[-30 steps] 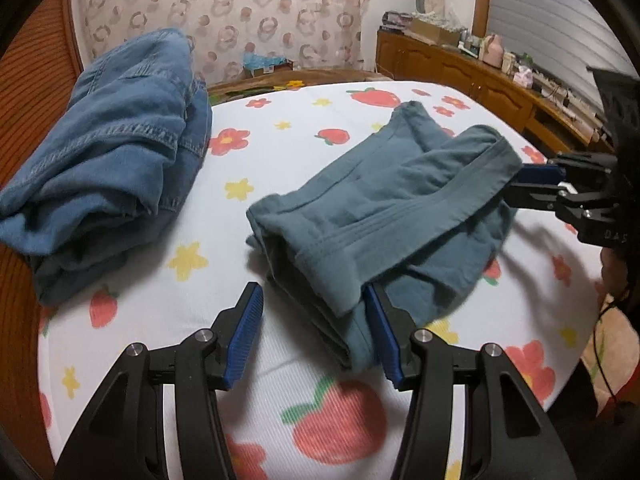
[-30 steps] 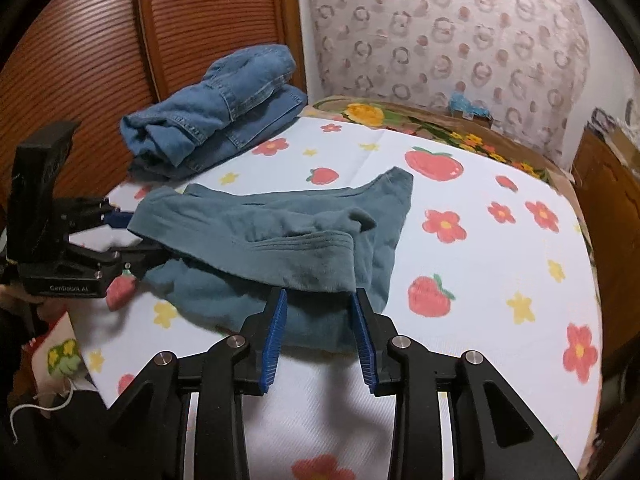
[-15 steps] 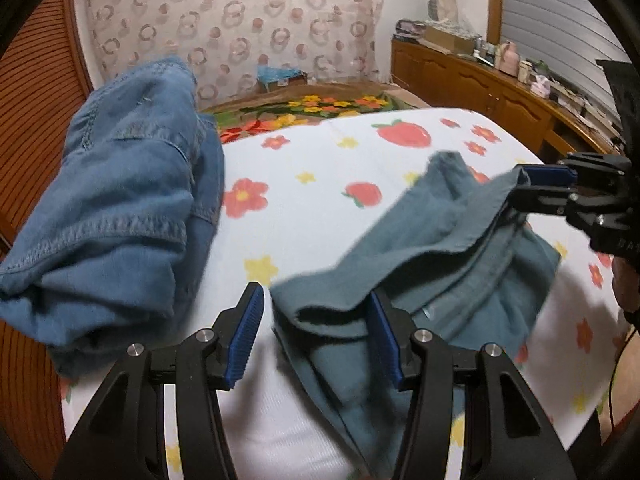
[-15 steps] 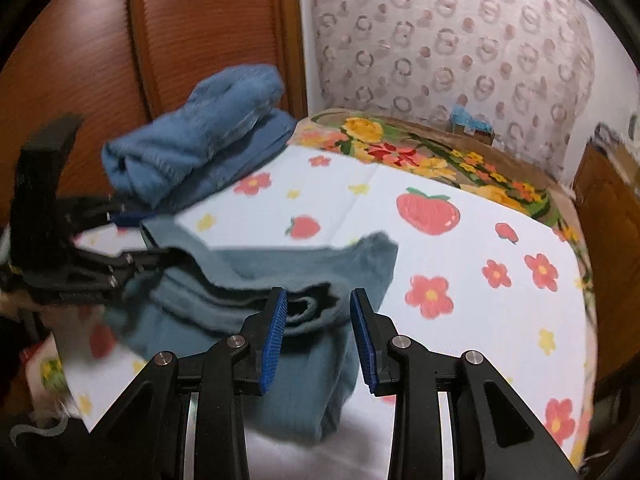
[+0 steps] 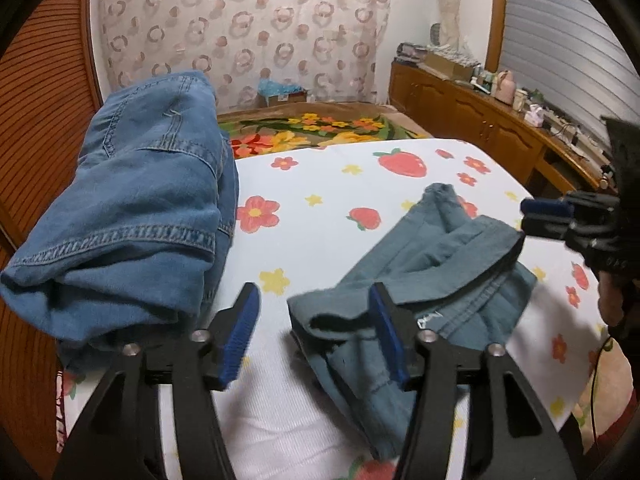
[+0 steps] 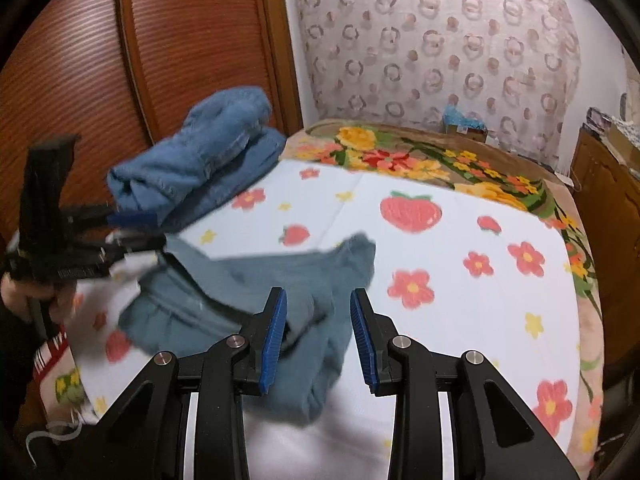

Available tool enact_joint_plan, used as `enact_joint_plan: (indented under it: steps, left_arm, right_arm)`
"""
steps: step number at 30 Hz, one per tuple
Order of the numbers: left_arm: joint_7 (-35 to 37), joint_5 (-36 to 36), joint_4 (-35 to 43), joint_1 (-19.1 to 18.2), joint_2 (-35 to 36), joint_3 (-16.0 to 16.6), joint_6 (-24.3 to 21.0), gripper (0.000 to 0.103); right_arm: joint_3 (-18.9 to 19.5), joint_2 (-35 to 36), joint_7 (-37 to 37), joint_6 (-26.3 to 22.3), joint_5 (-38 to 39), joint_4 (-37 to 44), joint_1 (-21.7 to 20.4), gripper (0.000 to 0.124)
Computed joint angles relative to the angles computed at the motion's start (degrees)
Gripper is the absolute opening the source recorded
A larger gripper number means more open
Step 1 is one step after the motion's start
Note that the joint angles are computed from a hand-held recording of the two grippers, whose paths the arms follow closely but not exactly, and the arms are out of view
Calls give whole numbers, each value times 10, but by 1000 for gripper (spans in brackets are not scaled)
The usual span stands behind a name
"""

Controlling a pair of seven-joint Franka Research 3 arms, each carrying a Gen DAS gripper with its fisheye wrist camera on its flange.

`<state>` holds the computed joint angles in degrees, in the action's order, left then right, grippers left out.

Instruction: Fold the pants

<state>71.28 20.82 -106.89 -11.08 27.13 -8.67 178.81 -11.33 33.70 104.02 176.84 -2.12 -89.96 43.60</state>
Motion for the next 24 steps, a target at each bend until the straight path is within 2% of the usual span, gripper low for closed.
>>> enact_joint_plan:
  steps: [1, 3, 8, 10, 14, 17, 20, 24]
  left_arm:
    - [2, 1, -9, 3, -4, -3, 6, 67]
    - [0, 3, -31, 3, -16, 0, 17, 68]
    - [9, 3, -74, 21, -33, -15, 33, 68]
    - [18, 8, -79, 21, -34, -15, 23, 68]
    - [13, 26, -57, -16, -18, 22, -20, 68]
    - [28, 25, -40, -4, -4, 6, -37, 68]
    - [37, 30, -25, -7, 4, 7, -50, 68]
    - [55, 28, -14, 0, 8, -1, -55, 68]
  right_arm:
    - [3, -3, -5, -8, -2, -2, -2, 34]
    - [1, -8, -8, -15, -10, -13, 3, 34]
    - [23, -14, -30, -33, -24, -23, -12, 35]
    - [34, -10, -40, -46, -27, -13, -22, 35]
    - [27, 6, -37, -70, -46, 16, -16, 35]
    - [27, 28, -33, -103, -60, 61, -17, 35]
    - [40, 48, -41, -130, -70, 100, -29, 35]
    - [53, 69, -49, -142, -72, 135, -43, 35]
